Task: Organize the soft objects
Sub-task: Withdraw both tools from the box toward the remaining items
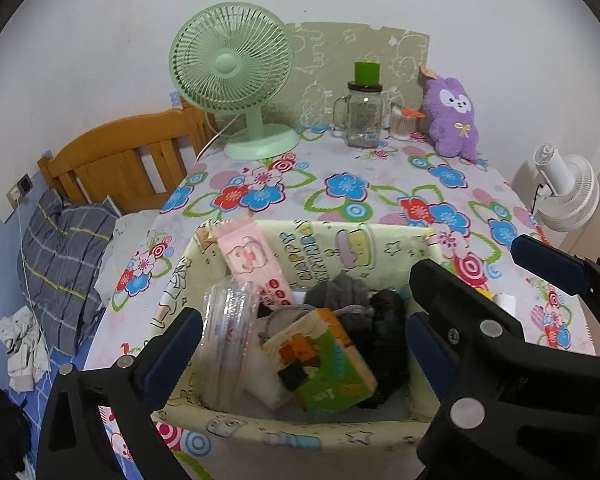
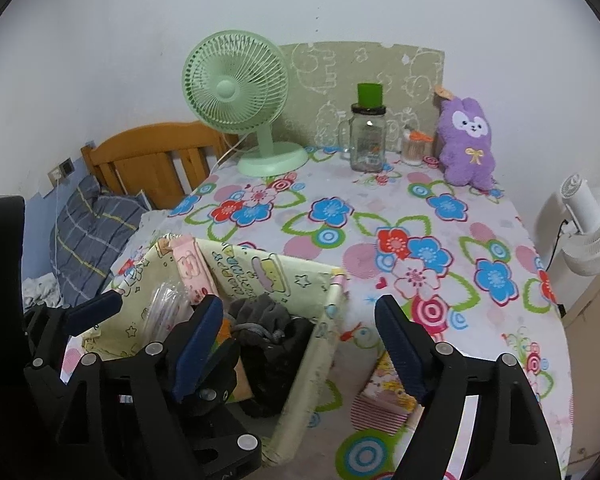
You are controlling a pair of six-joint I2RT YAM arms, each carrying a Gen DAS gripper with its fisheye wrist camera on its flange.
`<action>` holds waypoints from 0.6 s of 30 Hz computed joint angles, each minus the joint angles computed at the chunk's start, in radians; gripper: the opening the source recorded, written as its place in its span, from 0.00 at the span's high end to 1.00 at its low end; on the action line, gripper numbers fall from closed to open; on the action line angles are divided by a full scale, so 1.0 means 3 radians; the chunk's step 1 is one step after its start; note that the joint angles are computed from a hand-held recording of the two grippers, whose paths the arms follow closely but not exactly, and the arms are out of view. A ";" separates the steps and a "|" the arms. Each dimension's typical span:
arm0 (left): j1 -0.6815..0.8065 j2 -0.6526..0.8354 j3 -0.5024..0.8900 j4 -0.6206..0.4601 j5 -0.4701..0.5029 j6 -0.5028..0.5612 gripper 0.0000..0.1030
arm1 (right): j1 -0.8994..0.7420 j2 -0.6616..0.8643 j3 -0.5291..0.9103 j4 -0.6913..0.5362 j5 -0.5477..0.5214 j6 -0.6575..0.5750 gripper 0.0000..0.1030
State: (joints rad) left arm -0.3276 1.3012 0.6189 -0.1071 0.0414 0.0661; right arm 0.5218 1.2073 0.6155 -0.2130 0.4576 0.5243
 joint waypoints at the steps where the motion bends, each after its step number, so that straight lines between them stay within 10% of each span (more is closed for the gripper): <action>1: -0.0028 -0.0036 -0.0007 -0.0015 -0.0013 -0.0013 0.00 | 0.0000 -0.0063 -0.0025 -0.0026 0.0021 0.0004 0.18; 18: -0.0547 -0.0544 -0.0050 -0.0274 -0.0322 -0.0298 0.00 | 0.0078 -0.0926 -0.0159 -0.0692 0.0390 0.0116 0.11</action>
